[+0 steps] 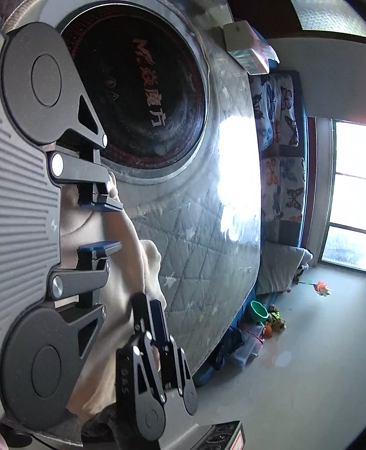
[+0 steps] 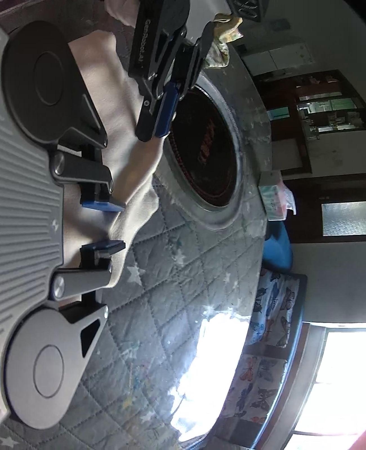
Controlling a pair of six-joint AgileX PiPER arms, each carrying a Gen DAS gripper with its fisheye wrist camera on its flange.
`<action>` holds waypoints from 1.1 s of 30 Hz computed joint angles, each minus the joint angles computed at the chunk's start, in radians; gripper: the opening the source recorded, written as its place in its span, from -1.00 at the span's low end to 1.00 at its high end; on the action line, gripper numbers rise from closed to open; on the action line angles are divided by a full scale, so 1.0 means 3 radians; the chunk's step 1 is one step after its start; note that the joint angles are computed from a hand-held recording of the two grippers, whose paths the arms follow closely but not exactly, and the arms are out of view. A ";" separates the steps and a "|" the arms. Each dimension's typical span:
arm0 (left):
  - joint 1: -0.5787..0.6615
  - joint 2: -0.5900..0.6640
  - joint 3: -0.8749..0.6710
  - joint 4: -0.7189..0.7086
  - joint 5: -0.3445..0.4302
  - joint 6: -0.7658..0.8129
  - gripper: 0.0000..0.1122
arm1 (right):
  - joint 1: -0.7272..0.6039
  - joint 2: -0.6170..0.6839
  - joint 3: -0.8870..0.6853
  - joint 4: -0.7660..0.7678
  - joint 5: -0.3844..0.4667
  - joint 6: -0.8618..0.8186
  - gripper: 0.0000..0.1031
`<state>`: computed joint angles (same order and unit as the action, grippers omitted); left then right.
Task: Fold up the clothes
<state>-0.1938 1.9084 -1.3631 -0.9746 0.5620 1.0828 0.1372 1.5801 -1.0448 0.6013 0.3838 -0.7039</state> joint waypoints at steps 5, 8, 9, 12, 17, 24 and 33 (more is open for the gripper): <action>0.0017 -0.0033 0.0051 -0.0161 -0.0002 0.0196 -0.55 | -0.0004 -0.0162 0.0071 0.0150 0.0106 -0.0167 -0.58; 0.0003 -0.0001 0.0016 -0.0071 -0.0010 0.0104 -0.56 | 0.0062 -0.0156 0.0121 0.0128 0.0093 -0.0182 -0.58; -0.0009 0.0007 0.0002 -0.0015 -0.0024 0.0053 -0.56 | 0.0113 -0.0127 0.0144 -0.0012 0.0019 -0.0050 -0.58; -0.0023 -0.0047 0.0046 -0.0038 -0.0043 0.0068 -0.55 | 0.0115 -0.0124 0.0166 0.0023 -0.0027 -0.0078 -0.58; -0.0045 -0.0204 0.0163 -0.0260 0.0005 0.0282 -0.55 | -0.0046 -0.0386 0.0226 0.0121 0.0195 -0.0175 -0.58; -0.0185 -0.0292 0.0347 -0.0402 0.0079 0.0484 -0.55 | -0.0289 -0.0855 0.0566 0.0039 0.0498 -0.0155 -0.59; -0.0265 -0.0307 0.0430 -0.0234 0.0002 0.0310 -0.55 | -0.0733 -0.1371 0.0919 -0.0057 0.0669 -0.0096 -0.58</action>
